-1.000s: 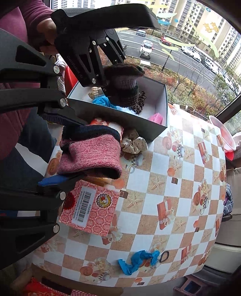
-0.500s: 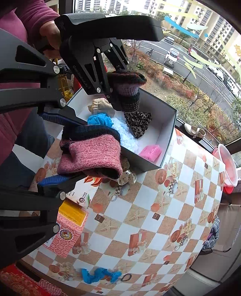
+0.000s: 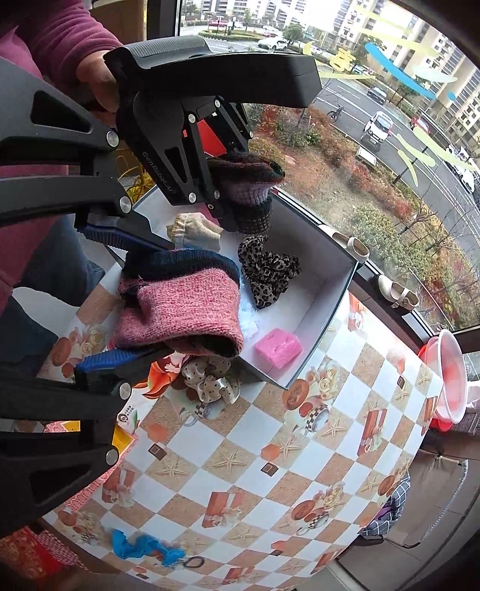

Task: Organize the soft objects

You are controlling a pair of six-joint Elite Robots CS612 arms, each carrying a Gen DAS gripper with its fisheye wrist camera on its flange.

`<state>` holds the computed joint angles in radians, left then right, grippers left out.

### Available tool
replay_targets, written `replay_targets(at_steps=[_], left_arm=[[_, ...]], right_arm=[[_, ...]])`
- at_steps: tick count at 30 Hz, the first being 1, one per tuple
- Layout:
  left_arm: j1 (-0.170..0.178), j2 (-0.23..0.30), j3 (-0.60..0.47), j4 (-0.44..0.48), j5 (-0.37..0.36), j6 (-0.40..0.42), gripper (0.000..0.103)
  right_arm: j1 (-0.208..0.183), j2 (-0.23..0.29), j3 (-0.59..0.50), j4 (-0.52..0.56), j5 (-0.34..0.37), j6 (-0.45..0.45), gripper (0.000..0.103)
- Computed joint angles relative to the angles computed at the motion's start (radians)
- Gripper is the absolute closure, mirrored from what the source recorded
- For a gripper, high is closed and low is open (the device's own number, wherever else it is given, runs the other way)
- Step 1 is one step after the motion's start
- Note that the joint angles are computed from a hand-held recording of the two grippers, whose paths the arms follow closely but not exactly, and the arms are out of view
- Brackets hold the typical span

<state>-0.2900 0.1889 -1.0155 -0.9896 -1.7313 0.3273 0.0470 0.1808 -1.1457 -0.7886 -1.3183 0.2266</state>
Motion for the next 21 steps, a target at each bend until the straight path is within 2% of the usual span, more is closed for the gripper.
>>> replay_targets(at_steps=[21], left_arm=[[0.01,0.003,0.013,-0.007,0.0,-0.045,0.061]], right_arm=[[0.014,-0.036,0.109,-0.044,0.013,-0.062,0.055]])
